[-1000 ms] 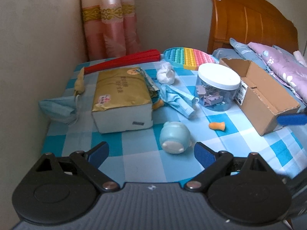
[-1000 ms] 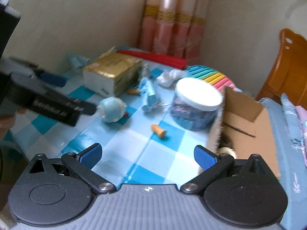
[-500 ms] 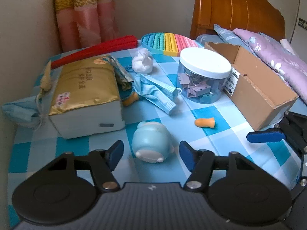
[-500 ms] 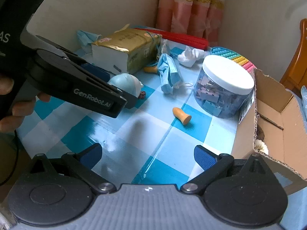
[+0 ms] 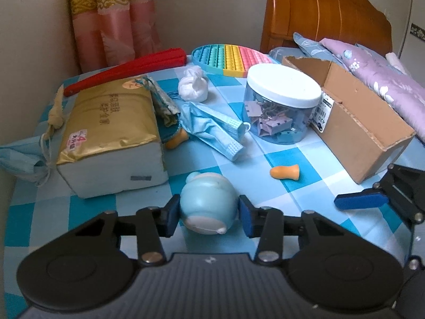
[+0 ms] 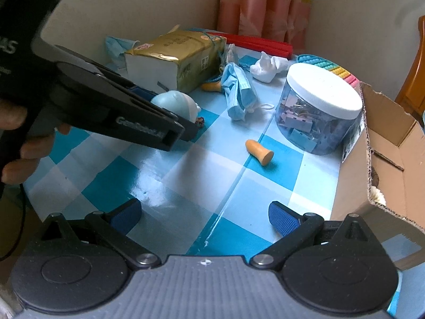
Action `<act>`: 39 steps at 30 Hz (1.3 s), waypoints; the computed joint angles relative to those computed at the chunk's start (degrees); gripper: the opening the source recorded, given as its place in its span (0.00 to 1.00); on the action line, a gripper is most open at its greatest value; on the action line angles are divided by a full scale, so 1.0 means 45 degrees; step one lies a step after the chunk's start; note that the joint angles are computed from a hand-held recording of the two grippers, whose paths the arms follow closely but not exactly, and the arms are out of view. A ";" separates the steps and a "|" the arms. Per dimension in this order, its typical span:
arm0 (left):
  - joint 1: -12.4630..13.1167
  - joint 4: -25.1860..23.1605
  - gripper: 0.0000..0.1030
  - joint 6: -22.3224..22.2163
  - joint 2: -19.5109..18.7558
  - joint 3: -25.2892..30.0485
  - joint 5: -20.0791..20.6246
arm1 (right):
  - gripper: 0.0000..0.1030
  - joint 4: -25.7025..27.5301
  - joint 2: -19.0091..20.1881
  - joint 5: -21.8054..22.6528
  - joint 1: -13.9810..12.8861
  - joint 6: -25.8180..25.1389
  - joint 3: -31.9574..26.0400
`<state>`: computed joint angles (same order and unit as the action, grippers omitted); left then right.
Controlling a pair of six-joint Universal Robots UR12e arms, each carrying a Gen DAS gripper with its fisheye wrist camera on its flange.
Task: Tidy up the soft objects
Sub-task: 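Hold the piggy toy in the left gripper while the right gripper grasps the orange earplug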
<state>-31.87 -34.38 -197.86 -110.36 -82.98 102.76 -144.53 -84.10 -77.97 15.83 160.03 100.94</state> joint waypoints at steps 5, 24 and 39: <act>-0.0072 -0.0012 0.43 -0.0205 0.0330 -0.0256 0.0497 | 1.00 -0.0020 0.0094 0.0063 0.0016 0.0272 -0.0076; -0.0030 0.0307 0.43 -0.1073 0.0959 -0.0938 0.1787 | 1.00 -0.1067 0.1179 -0.0690 0.0388 0.2096 -0.0916; 0.0070 0.0353 0.43 -0.1235 0.0988 -0.1025 0.1758 | 0.93 -0.1483 0.1660 -0.1141 0.0511 0.2669 -0.1344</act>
